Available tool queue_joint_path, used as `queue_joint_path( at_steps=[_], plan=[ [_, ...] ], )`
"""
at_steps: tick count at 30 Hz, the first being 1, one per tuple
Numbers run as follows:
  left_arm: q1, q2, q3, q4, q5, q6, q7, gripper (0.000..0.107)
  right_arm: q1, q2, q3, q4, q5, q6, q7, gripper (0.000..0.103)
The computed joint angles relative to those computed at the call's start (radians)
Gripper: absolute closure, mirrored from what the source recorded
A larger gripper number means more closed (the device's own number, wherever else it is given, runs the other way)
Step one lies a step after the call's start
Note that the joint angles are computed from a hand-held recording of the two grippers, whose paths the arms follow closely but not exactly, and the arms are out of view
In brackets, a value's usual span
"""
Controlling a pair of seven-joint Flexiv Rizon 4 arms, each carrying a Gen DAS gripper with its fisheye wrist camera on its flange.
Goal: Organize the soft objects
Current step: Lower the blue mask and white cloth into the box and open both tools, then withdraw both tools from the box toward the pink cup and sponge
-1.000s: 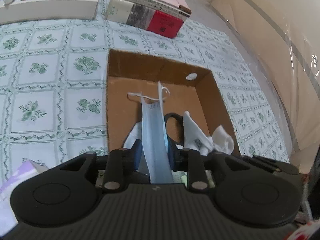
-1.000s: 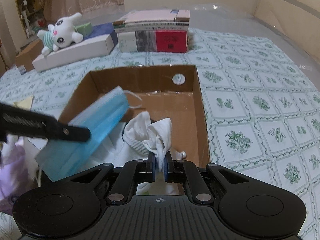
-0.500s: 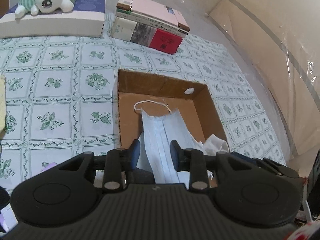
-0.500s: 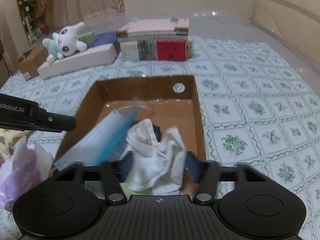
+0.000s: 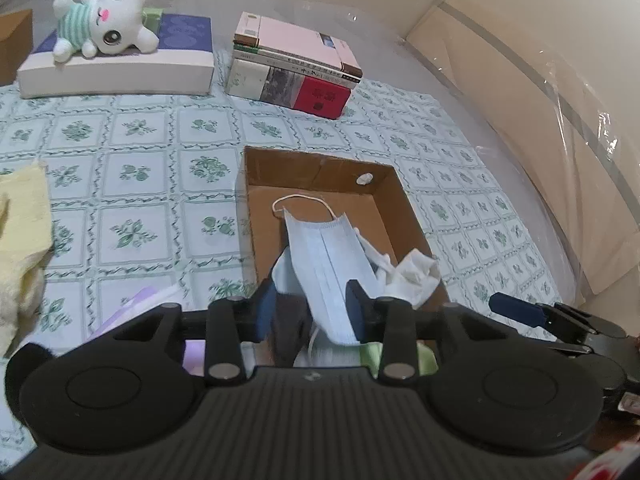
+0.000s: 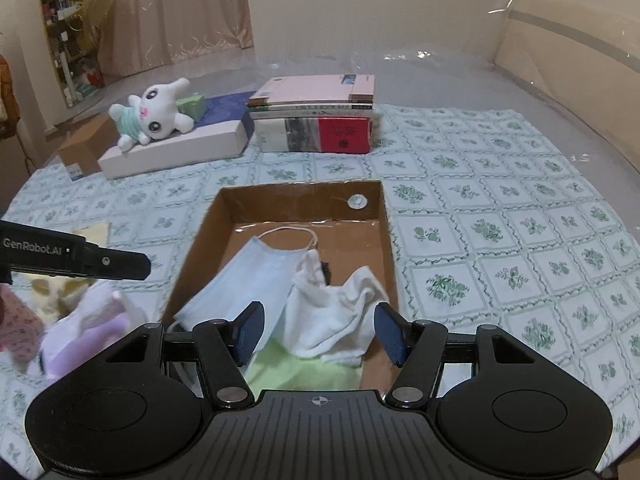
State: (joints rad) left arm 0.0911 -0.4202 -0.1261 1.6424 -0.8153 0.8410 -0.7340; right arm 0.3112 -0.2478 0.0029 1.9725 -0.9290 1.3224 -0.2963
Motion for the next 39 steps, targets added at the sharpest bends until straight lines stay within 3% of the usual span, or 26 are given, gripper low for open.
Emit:
queue_joint_path(
  at_steps=[6,9,19,28,39],
  plan=[
    [0.008,0.094,0.015,0.122,-0.071,0.034,0.109,0.062,0.009,0.066,0.020,0.056,-0.110,-0.031,0.143,0.042],
    [0.003,0.135,0.031,0.176,-0.106,0.055,0.178,0.052,0.002,0.092,0.046,0.078,-0.132,-0.045,0.188,0.042],
    [-0.016,0.225,0.080,0.296,-0.223,0.109,0.339,0.026,0.001,0.154,0.119,0.119,-0.155,-0.110,0.256,0.042],
    [-0.008,0.266,0.119,0.363,-0.320,0.104,0.427,0.023,0.007,0.174,0.139,0.133,-0.230,-0.100,0.349,0.042],
    [-0.004,0.309,0.156,0.462,-0.440,0.202,0.635,0.023,0.032,0.139,0.139,0.121,-0.317,-0.046,0.445,0.042]
  ],
)
